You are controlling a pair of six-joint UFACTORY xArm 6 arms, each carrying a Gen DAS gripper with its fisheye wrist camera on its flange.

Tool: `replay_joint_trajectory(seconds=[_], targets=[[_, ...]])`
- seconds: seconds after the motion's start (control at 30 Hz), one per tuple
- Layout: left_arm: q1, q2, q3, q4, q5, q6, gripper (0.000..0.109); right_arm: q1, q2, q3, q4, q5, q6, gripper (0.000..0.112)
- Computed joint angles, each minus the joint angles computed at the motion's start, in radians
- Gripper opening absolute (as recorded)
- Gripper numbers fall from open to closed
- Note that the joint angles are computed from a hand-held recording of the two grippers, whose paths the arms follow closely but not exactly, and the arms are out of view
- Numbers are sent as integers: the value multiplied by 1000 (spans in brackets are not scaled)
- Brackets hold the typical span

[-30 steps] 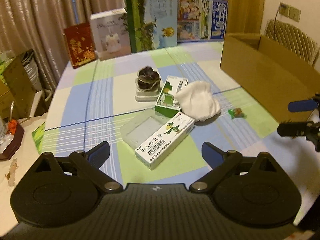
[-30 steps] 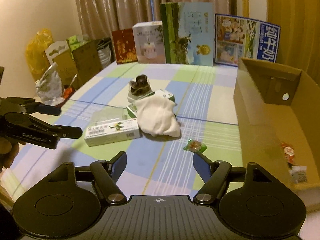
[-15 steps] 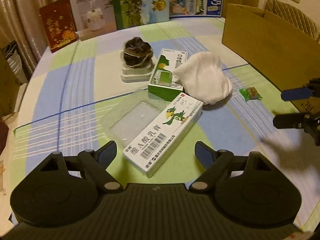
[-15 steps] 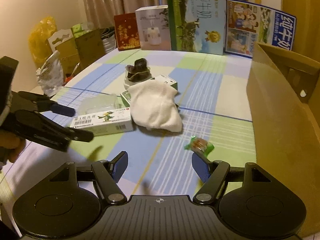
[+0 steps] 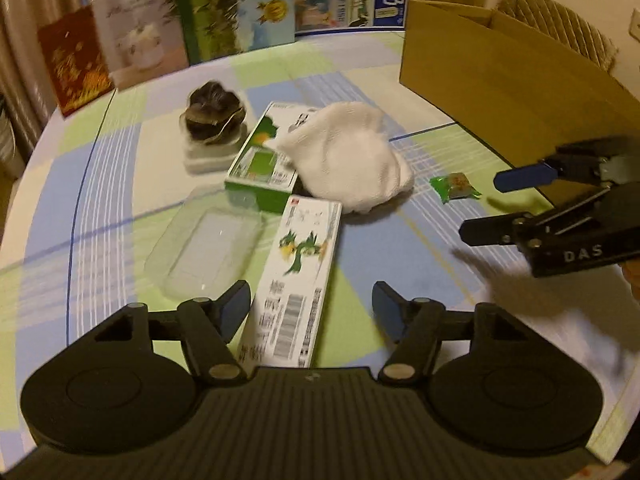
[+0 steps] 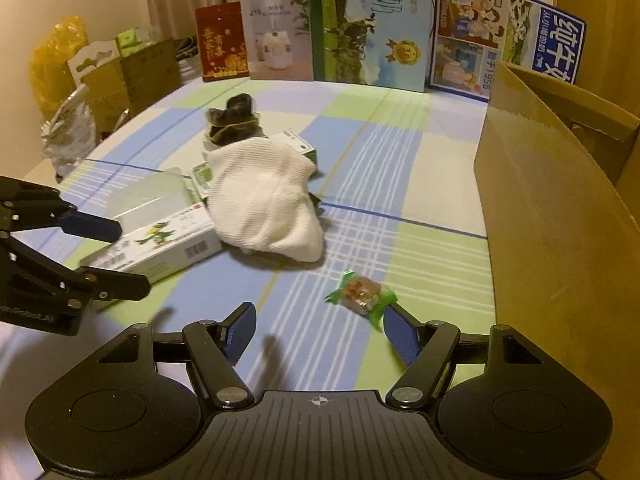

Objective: Organize objects
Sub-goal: 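Grasp the green-wrapped candy with the right tool while the left tool approaches the white medicine box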

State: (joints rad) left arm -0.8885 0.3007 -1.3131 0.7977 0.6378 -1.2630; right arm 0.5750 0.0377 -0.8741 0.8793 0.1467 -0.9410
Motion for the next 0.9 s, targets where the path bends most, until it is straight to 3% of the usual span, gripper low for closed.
replay_joint_trajectory(seconds=[0.13,0.23,0.37,0.43,0.53,0.73,0.77,0.83,0.9], targets=[[4,31,-37,-8,19,34,55,-2,52,-33,-73,-44,17,64],[6,45,-55,-22,30,59,50,-20,95,-52,-200,-58,95,63],[11,50,-56,-23,16,57,50,-33,119,-86,-108,-29,40,60],[12,49,-54,-23,11,57,50,-36,114,-95,-59,6,8,44],[14,47,-50,-23,1,47,50,-37,89,-75,-120,28,66,31],[18,45,-42,-32,-19,40,50,-45,0,-19,-68,146,68,32],[19,44,-40,-33,-22,38,50,-42,-10,-8,-76,148,58,35],[19,45,-39,-39,-27,42,50,-29,-25,17,-120,120,42,51],[19,48,-39,-49,-28,50,50,-22,-31,25,-112,108,-27,51]])
